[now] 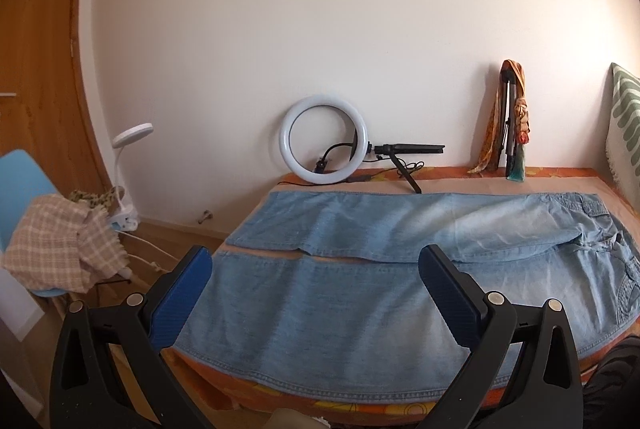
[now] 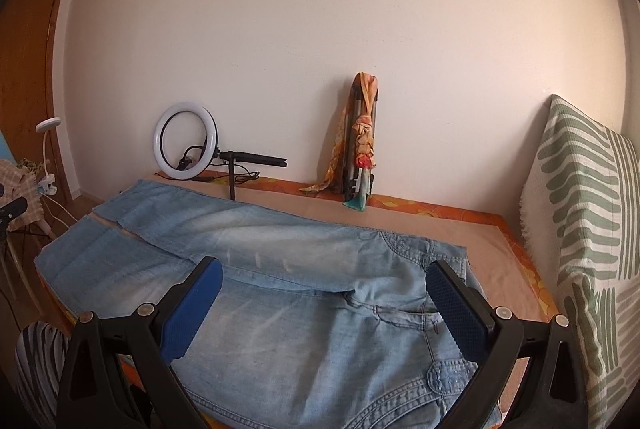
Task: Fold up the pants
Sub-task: 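Move both grippers along the jeans legs toward the leg hems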
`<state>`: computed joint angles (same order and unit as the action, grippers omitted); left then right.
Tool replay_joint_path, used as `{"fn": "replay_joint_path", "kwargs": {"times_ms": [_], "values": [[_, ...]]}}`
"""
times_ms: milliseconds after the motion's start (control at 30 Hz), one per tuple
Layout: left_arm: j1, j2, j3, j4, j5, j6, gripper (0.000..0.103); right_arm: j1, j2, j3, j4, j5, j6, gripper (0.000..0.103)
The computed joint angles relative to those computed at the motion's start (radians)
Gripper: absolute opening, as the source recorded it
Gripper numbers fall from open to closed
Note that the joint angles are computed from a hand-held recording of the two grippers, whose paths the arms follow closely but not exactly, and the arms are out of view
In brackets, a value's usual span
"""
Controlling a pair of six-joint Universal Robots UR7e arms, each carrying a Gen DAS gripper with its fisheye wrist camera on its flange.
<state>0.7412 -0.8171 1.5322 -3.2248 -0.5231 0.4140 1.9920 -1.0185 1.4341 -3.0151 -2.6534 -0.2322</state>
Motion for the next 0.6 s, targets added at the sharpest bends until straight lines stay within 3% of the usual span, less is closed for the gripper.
{"fn": "replay_joint_path", "kwargs": {"times_ms": [267,467,600], "values": [[0.055,0.045,-0.132,0.096,-0.051,0.045,0.103,-0.056,0.067,-0.158,0.099,0.051,-0.066,0.103],[0.125,0.06,-0.241,0.282,-0.139,-0.022,0.103,-0.114,0.105,-0.262,0.191,0.16,-0.137,0.103],[0.165,0.095,-0.35,0.428,-0.156,-0.079,0.103,-0.161,0.135,-0.35,0.315,0.239,-0.115,0.103]]}}
